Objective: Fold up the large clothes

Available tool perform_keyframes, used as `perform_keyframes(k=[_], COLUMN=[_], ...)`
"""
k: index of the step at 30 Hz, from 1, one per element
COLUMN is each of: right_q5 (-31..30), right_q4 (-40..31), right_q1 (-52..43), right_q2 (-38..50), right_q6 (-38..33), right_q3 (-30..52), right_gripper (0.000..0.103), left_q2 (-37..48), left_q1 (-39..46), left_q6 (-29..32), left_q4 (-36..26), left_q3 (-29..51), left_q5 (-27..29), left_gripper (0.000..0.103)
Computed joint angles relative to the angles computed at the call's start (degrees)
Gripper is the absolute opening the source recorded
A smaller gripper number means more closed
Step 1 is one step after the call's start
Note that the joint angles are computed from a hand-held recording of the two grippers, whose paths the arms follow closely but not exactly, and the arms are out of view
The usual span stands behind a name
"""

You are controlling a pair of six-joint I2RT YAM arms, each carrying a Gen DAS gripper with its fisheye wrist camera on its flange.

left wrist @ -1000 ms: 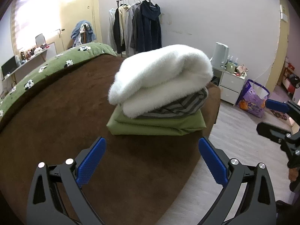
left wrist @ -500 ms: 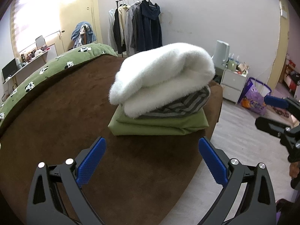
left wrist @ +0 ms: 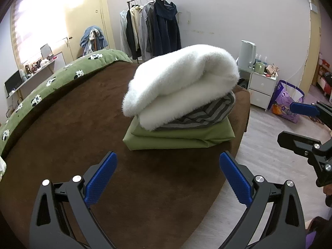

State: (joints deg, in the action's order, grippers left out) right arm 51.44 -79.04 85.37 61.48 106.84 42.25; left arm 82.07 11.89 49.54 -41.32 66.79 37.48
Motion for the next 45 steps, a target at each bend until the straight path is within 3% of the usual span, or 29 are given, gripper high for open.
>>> perform_keyframes(k=[45], right_q5=[-0.6], right_q4=[-3.5], right_q1=[2.3], right_q2=[0.9], right_q6=[4.8], right_q3=[0.3], right_gripper=[0.097], left_q2=[-0.4], left_q1=[0.8], left_q6=[-2.1], left_q4=[0.7], left_q3=[-0.2], left_q5=[1.8], left_gripper=[0.096])
